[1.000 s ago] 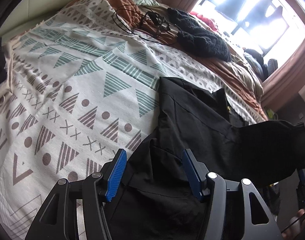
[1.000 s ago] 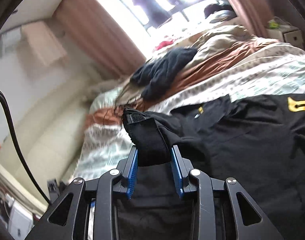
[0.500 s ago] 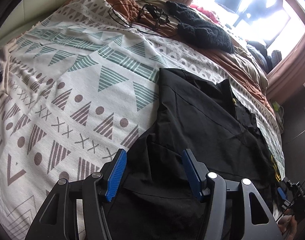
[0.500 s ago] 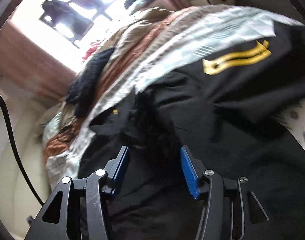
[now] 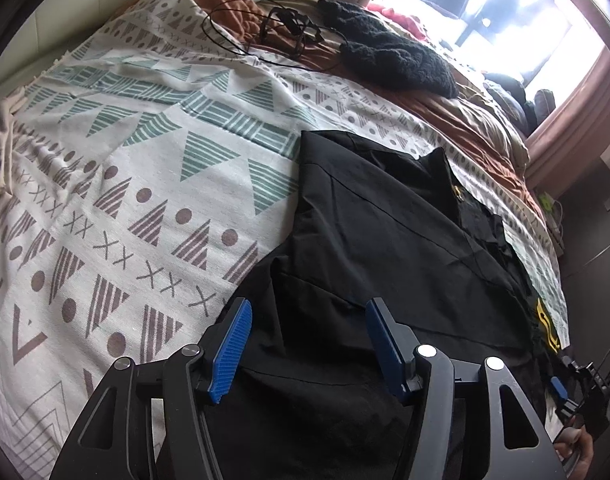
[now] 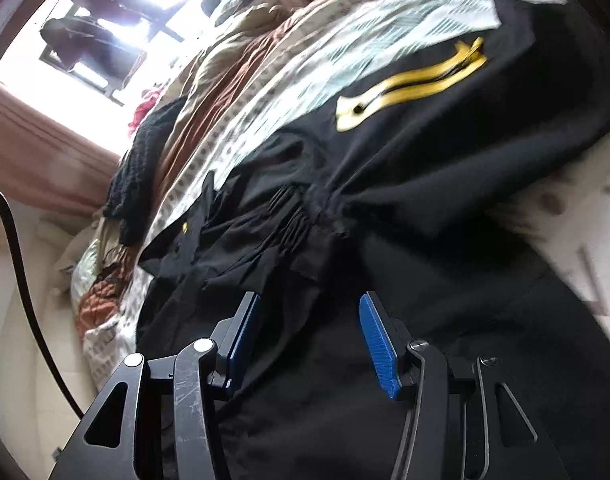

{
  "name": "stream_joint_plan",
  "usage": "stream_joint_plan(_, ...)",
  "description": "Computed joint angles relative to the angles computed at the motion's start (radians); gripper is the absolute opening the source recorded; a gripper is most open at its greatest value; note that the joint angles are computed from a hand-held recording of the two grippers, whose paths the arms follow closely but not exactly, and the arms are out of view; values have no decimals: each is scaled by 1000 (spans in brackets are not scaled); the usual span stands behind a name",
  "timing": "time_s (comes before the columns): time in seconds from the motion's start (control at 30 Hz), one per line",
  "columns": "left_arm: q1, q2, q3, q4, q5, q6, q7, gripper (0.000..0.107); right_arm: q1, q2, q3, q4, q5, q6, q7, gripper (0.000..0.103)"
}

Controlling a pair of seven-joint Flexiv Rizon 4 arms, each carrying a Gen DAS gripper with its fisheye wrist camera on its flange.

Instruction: Fold large clothes

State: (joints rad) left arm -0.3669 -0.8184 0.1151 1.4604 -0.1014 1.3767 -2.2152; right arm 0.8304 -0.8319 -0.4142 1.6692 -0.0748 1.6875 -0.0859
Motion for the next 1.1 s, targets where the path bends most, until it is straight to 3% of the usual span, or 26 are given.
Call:
stream_joint_plan(0.1,-5,9,-1,11,4,17,-2,78,62,38,-73,73,23,24,0,53)
stream_joint_plan(0.17,-10,16,1,21,6,36,-4,81,91,59,-104,112,36,32,-11,54)
stream_joint_plan(0.3,-12,26,-8,35,0,68,7,82,176,84,-198,190,76,28,-12,70)
stream_joint_plan(0.43,-48,17,31,15,-5,67,-15,83,223,94,-255,256,120,57,-15,72)
stream_joint_plan(0.57,-32,11,-3,1,-8,86,9,83,204,100,-242,281,164,88,-49,72)
stream_joint_plan(0.67,-77,10,60,-8,-7,80,-26,83,231,84,-283,308,200,87,-50,72)
stream_joint_plan(1.1,-101,-24,94,-92,90,-20,-13,83,-37,59,-46,300,282,202,-174,72)
